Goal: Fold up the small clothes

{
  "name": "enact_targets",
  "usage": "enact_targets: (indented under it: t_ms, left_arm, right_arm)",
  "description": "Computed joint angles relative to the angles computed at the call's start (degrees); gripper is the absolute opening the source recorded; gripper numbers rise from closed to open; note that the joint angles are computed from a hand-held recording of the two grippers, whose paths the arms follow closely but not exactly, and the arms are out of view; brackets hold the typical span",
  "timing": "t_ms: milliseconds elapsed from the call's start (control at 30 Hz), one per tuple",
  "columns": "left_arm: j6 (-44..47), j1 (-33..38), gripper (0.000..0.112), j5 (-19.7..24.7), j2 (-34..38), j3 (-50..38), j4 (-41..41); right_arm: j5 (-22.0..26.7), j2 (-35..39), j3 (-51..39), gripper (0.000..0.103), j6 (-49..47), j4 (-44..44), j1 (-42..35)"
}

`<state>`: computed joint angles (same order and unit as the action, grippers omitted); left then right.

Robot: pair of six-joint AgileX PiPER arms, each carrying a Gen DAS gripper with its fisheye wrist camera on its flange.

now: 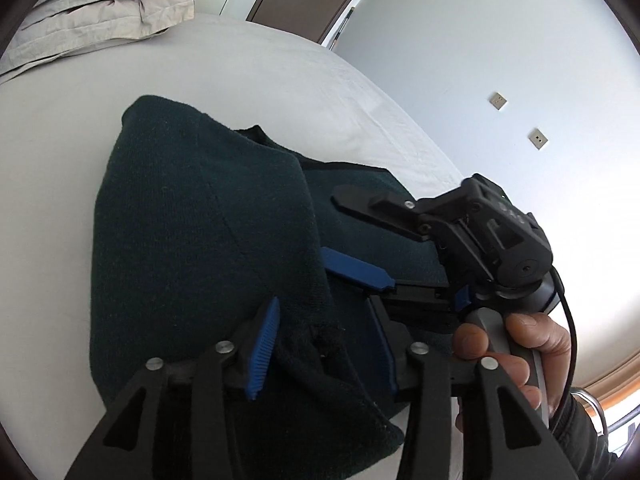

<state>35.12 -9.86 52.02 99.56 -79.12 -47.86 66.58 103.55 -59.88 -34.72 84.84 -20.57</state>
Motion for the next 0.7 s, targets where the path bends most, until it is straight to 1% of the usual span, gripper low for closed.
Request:
enact_targets:
  t_ms: [33, 100, 133, 167, 233, 333, 400, 433, 533, 633, 667, 700]
  left_arm:
    - [1.2, 0.66, 0.054, 0.02, -1.07, 1.0, -1.07]
    - [3.56, 2.67, 0.055, 1.11, -3.4, 3.52, -4.06]
    - [6.3, 4.26, 0.055, 2.29, -4.95, 5.35, -6.74]
    - [8.61, 5.34, 0.056, 2.4, -6.57, 7.3, -8.4]
    - [10.54, 7.01, 0.056, 1.69, -9.69, 10.51, -8.43]
    - [13.47, 9.92, 0.056, 1.73, -12.39, 14.22, -8.73]
    - [16.02, 12.57, 0.056, 3.04, -13.07, 16.51, -9.85]
    - [17.64, 14.18, 0.056, 3.67, -13.82, 18.49, -10.32]
    - [19.77, 17.32, 0.056, 5.59, -14.13, 20.66, -11.28]
    - [20.45, 17.79, 0.056, 6.04, -14.67, 22.0, -12.16]
    - [20.97, 18.22, 0.056, 6.34, -14.73, 22.27, -12.3]
    - [21.25, 18.56, 0.056, 6.6, -14.93, 22.4, -12.39]
  right_arm:
    - [-1.07, -0.4, -0.65, 0.048, 1.45, -1.46, 1.07]
    - [-2.91, -0.89, -2.83, 0.049, 5.4, -5.2, 2.69]
    - [-3.15, -1.04, -3.68, 0.048, 7.18, -6.78, 3.05]
    - [-2.97, -0.86, -4.64, 0.048, 8.72, -8.06, 3.17]
    - [-2.96, -0.2, -7.07, 0.048, 11.61, -10.52, 4.08]
    - [-3.42, 0.02, -10.75, 0.05, 16.31, -15.82, 6.51]
    - [-3.44, -0.75, -11.58, 0.05, 18.22, -18.79, 7.81]
    - [-3.54, -0.73, -12.53, 0.048, 19.58, -20.24, 8.76]
    - [-3.4, -0.33, -13.92, 0.048, 23.1, -23.11, 11.03]
    - [-4.22, -0.4, -15.03, 0.047, 25.74, -25.18, 12.41]
    - [-4.25, -0.32, -15.39, 0.045, 26.07, -25.76, 12.65]
    - [-4.47, -0.16, -15.76, 0.039, 26.41, -26.64, 13.05]
